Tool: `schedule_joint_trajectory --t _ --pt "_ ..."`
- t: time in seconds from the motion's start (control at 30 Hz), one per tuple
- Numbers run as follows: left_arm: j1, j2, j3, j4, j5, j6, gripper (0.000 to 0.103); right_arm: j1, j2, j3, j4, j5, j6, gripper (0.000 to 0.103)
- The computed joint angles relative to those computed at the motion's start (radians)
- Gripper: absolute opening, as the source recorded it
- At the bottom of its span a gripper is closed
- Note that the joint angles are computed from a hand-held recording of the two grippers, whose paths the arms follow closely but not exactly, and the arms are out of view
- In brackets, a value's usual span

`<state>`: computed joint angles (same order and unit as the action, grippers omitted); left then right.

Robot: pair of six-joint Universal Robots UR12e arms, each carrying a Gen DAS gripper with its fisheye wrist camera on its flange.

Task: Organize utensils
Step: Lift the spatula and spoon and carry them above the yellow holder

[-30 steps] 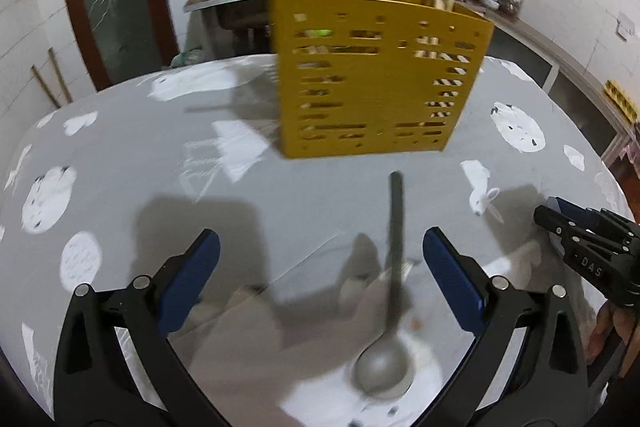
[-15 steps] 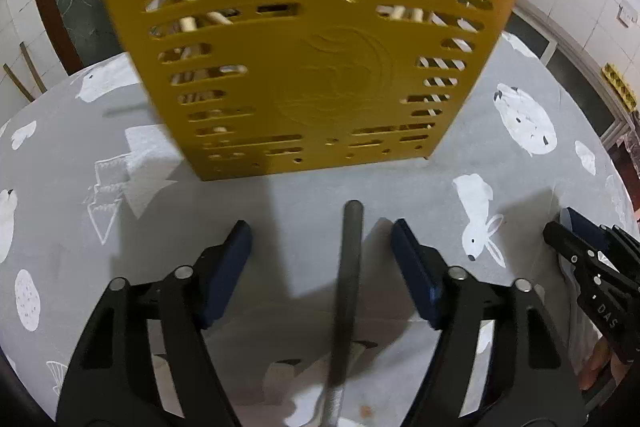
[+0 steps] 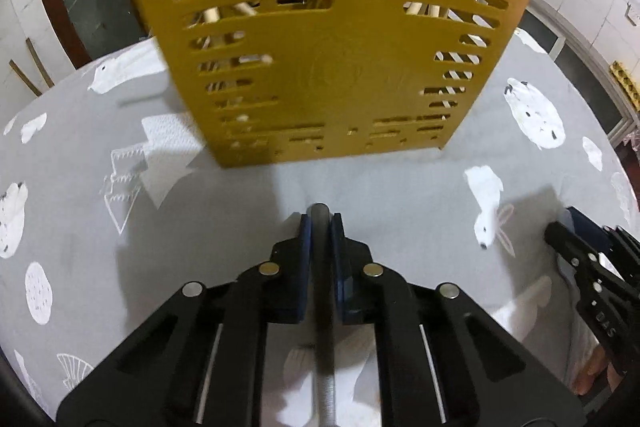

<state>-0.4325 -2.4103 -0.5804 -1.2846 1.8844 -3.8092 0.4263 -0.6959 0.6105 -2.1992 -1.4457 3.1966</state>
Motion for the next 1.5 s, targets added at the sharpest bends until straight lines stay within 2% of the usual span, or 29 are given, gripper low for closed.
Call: schedule_joint_trajectory --t 0.23,0.47,0.5,0.6,0.67,0.73,0.77,0.8,0.87,0.93,1.03,1.23,1.43,1.47,1.5 --pt "-0.006 0.097 -0.167 0.1 0.028 -0.042 0.008 0.014 -0.007 0.003 -0.019 0.014 -0.007 0.033" --pt "-0.042 0.169 -0.278 0.254 0.195 -0.029 0.008 0.024 -0.043 0.047 -0.086 0.027 -0.011 0.033" --pt "-0.045 0.185 -0.301 0.274 0.212 -0.027 0.008 0.025 -0.046 0.051 -0.095 0.024 -0.014 0.024" --pt "-0.051 0.219 -0.349 0.324 0.243 -0.034 0.008 0.026 -0.054 0.061 -0.104 0.021 -0.01 0.022" --pt "-0.054 0.23 -0.353 0.301 0.251 -0.033 0.008 0.023 -0.055 0.059 -0.096 0.027 -0.011 0.022" --pt "-0.05 0.251 -0.376 0.279 0.244 -0.05 0.008 0.012 -0.038 0.017 -0.024 0.066 -0.025 0.024" --pt "-0.048 0.252 -0.381 0.277 0.24 -0.061 0.008 0.009 -0.032 0.005 -0.009 0.08 -0.033 0.031" --pt "-0.044 0.259 -0.391 0.275 0.236 -0.078 0.008 0.009 -0.033 0.006 -0.009 0.051 -0.054 0.05" --pt "-0.039 0.276 -0.423 0.291 0.217 -0.103 0.008 0.019 -0.042 0.027 -0.044 -0.042 -0.069 0.068" --pt "-0.033 0.279 -0.434 0.29 0.2 -0.113 0.008 0.018 -0.047 0.04 -0.047 -0.055 -0.066 0.068" --pt "-0.033 0.268 -0.423 0.274 0.192 -0.117 0.008 0.022 -0.024 -0.004 0.029 -0.095 -0.052 0.068" --pt "-0.04 0.257 -0.409 0.269 0.203 -0.097 0.008 0.032 0.01 -0.066 0.115 -0.124 -0.027 0.066" --pt "-0.043 0.257 -0.408 0.278 0.203 -0.087 0.008 0.041 0.046 -0.134 0.183 -0.144 0.007 0.041" --pt "-0.043 0.256 -0.407 0.278 0.206 -0.086 0.008 0.041 0.05 -0.142 0.187 -0.148 0.011 0.031" --pt "-0.044 0.257 -0.407 0.28 0.209 -0.085 0.008 0.042 0.047 -0.137 0.182 -0.148 0.015 0.031"
